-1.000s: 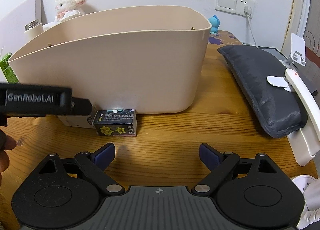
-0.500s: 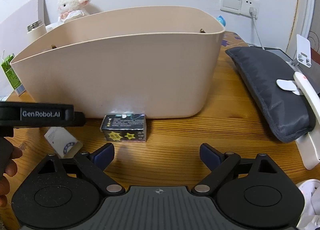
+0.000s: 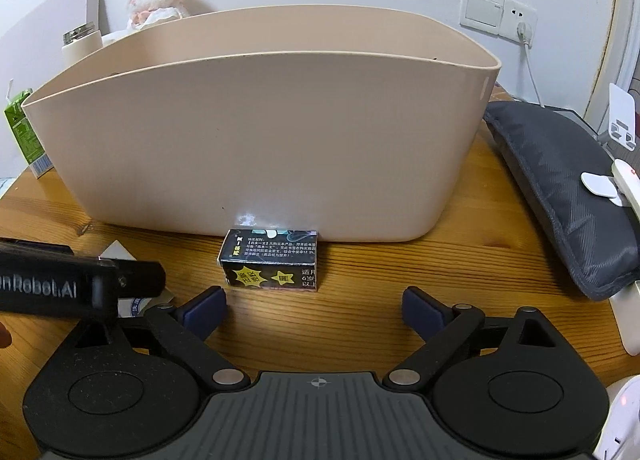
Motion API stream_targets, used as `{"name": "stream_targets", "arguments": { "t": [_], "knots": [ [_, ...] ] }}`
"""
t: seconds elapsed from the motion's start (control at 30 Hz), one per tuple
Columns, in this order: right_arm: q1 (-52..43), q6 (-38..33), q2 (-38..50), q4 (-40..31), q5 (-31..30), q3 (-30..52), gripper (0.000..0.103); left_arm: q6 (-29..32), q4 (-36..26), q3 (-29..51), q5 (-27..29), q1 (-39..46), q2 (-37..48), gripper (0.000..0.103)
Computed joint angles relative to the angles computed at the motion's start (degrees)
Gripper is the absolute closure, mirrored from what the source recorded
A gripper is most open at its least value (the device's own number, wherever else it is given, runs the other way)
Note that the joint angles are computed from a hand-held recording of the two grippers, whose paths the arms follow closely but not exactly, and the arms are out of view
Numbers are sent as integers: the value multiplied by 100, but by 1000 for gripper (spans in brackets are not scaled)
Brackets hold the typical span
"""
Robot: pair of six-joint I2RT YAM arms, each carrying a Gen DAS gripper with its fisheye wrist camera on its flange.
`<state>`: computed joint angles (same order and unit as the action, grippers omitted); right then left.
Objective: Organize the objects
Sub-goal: 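Grasp the white box with left tool while right tool grasps the star-printed black box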
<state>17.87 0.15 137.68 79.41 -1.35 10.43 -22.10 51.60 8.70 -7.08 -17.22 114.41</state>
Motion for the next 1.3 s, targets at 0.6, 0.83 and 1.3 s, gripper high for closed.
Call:
{"name": "stream_targets", "arguments": {
  "t": [0.6,0.83,1.3],
  "knots": [
    [-73,-281,349,390,-98,77,0,1600,-602,200,638,954,-121,3],
    [103,-154,324,292,13,188,0,1931,-452,122,450,874,-42,3],
    [619,105,123,280,295,142,53,1970,202,-98,685,1210,1,41]
  ]
}}
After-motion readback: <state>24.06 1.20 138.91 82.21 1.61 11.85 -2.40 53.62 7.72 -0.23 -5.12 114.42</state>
